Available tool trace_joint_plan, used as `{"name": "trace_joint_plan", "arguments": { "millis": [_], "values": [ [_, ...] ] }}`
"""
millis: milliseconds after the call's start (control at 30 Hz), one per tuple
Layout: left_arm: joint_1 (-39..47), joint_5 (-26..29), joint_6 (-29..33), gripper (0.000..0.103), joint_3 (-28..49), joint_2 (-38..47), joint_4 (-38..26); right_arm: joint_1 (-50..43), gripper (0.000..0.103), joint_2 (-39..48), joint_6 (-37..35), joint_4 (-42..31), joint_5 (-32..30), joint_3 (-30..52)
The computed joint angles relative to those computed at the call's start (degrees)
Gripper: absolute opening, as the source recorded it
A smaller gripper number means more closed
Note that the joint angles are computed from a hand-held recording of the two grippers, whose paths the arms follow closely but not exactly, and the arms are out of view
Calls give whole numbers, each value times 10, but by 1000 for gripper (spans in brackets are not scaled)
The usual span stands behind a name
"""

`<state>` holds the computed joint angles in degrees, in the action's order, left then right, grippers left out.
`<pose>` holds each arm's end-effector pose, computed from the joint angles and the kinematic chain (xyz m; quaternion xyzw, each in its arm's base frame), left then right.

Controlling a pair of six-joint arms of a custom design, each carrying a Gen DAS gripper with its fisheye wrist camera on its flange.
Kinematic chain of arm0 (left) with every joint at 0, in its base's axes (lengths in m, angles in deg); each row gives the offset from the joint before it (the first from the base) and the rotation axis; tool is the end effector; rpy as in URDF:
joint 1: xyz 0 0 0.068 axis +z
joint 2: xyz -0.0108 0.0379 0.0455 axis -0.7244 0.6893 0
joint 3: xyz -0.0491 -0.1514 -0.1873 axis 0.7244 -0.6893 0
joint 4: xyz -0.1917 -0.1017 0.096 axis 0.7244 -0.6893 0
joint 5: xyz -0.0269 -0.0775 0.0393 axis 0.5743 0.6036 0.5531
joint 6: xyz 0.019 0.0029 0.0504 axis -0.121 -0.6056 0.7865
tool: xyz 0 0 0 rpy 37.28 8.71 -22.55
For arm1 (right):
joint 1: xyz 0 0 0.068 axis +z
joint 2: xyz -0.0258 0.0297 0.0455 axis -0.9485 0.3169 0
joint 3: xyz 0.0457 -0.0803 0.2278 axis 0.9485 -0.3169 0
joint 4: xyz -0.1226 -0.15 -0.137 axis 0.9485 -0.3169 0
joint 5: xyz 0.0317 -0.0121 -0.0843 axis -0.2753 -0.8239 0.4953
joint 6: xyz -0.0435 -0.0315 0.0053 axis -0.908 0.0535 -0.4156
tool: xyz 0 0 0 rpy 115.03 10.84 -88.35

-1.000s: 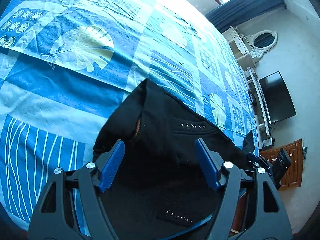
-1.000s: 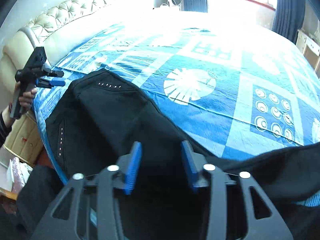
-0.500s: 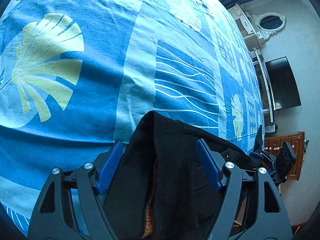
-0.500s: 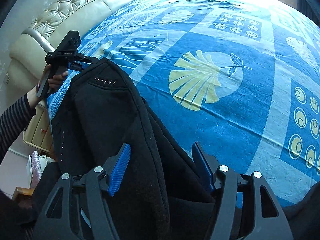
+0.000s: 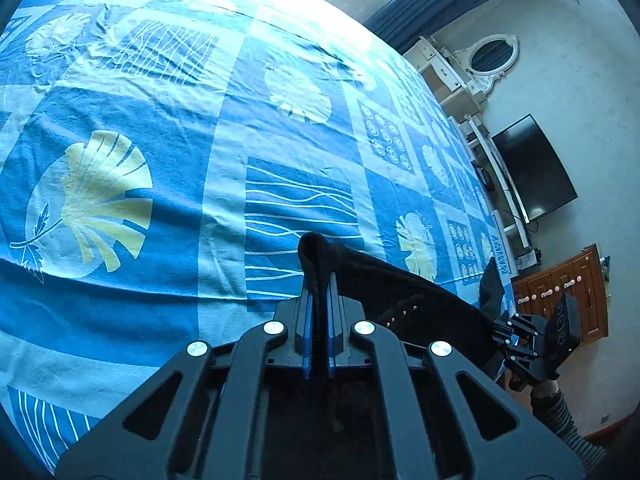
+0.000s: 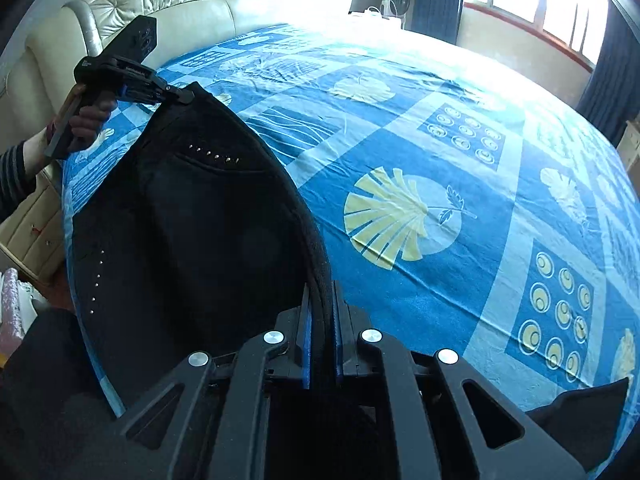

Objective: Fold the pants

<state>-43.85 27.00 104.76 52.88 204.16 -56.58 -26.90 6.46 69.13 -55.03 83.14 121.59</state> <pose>0.4647 -0.0049 0.1422 0.2133 0.8936 -0.3676 0.1444 0.1797 0.1588 0.1487 -0.1194 0.9415 -0.0044 0.3152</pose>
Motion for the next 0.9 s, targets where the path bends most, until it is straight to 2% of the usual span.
{"name": "trace_joint_plan", "arguments": {
  "millis": [133,233,300,367,467,533,600,667,733,800,900],
  "values": [
    [53,44,76,5,-244,-150,55,155,8,36,91,-83,145,31],
    [106,60,138,5,-379,-217,64,245,8,77,180,-133,189,44],
    [147,69,180,5,-440,-237,54,288,8,115,229,-159,204,57],
    [187,70,225,6,-479,-237,37,321,8,166,267,-181,204,77],
    [228,51,253,11,-531,-226,41,344,10,230,299,-181,191,94],
    [243,26,222,17,-584,-236,96,350,15,263,322,-176,182,101],
    [261,10,204,33,-611,-226,123,364,25,286,357,-189,182,114],
    [284,-2,189,46,-625,-215,132,377,35,282,397,-216,180,122],
    [316,3,197,52,-626,-200,109,395,48,248,438,-219,171,102],
    [344,6,206,60,-636,-200,96,412,50,214,486,-226,158,80],
    [375,20,226,63,-663,-218,77,436,50,141,574,-201,137,20]
  ]
}}
